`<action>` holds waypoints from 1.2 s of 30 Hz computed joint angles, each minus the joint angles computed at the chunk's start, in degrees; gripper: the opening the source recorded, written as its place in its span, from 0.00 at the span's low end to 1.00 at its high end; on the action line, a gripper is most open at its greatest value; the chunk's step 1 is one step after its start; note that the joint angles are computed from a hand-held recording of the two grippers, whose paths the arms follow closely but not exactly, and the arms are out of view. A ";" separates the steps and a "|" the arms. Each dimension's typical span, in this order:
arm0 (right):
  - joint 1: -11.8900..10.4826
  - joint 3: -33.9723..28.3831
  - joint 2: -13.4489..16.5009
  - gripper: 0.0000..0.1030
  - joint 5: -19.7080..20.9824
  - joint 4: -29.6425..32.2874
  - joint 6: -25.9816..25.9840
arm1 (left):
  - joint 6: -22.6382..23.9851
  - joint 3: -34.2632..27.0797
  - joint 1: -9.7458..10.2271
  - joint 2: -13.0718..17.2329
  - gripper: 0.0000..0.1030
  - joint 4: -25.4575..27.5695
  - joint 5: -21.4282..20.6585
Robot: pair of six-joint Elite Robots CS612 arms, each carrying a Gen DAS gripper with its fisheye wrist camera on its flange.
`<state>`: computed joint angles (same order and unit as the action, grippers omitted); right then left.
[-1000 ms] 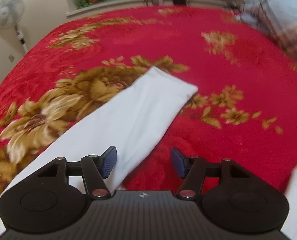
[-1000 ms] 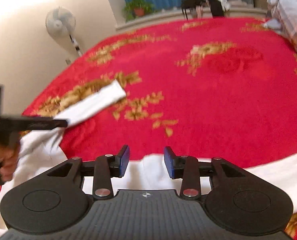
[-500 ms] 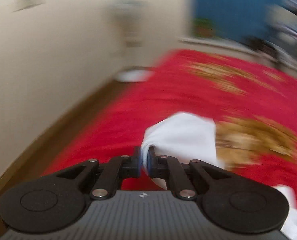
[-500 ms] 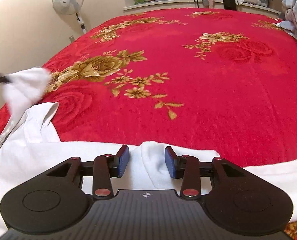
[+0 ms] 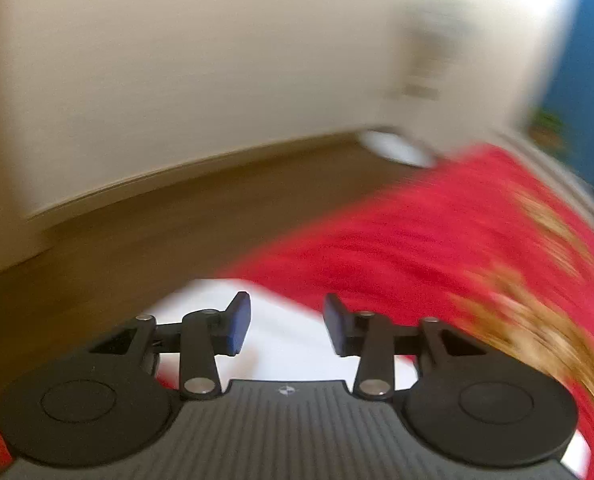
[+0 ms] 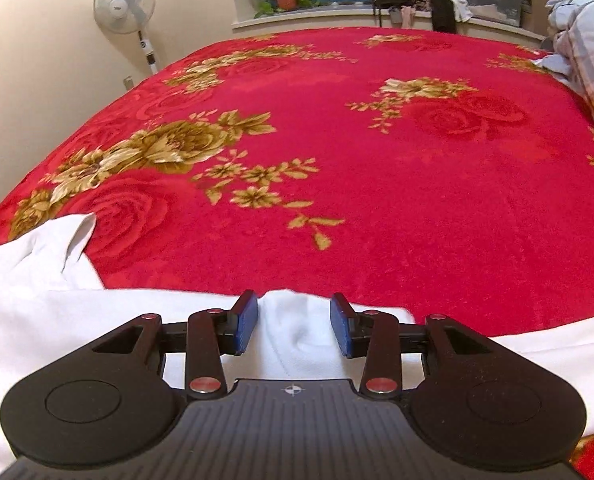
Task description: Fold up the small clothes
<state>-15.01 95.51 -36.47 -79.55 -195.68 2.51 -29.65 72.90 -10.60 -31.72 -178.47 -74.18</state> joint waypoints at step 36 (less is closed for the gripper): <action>-0.09 -2.30 -0.52 0.54 15.90 3.20 -6.74 | 49.78 11.36 -6.37 -2.16 0.09 -8.69 -30.74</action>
<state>-15.10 93.20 -36.99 -63.65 -192.48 -4.23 20.14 84.27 -16.98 -33.88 -187.16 -104.92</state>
